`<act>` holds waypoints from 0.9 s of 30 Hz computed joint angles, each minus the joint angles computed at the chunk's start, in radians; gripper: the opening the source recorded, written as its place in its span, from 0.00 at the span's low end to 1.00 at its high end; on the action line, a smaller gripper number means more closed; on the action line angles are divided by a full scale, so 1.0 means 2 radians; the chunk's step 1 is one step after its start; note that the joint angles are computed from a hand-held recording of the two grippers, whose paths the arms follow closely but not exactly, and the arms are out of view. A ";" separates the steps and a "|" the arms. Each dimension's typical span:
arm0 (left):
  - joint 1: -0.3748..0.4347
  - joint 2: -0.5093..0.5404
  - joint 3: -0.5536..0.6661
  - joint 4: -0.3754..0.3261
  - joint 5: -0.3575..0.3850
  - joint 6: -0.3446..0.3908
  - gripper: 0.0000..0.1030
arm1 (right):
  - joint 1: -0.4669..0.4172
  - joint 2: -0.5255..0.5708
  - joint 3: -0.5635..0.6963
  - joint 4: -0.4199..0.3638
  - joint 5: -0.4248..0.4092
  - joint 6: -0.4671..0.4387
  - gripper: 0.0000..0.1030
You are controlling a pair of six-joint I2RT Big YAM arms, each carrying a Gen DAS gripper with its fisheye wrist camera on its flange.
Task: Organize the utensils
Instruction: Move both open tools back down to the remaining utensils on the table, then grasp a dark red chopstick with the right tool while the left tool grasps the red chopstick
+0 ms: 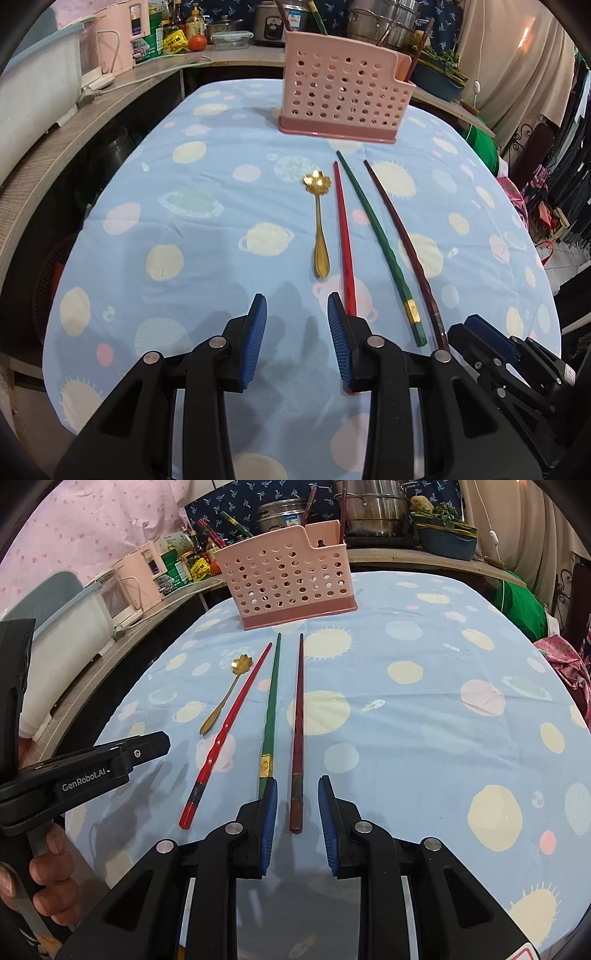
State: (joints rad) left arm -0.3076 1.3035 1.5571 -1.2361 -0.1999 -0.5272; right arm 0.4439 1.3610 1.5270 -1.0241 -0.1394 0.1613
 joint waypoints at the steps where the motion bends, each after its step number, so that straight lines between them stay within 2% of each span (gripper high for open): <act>1: -0.002 -0.001 -0.002 0.000 0.000 -0.001 0.32 | 0.000 -0.001 -0.002 0.000 0.000 0.000 0.22; 8: -0.009 -0.006 -0.012 0.000 0.006 -0.003 0.37 | 0.000 -0.004 -0.011 0.001 -0.002 0.002 0.21; 19: -0.020 -0.008 -0.022 0.001 0.019 -0.001 0.37 | 0.003 -0.005 -0.020 0.006 0.008 -0.005 0.18; 27: -0.026 -0.004 -0.022 0.000 0.022 0.001 0.37 | 0.003 -0.006 -0.022 0.007 0.015 -0.005 0.10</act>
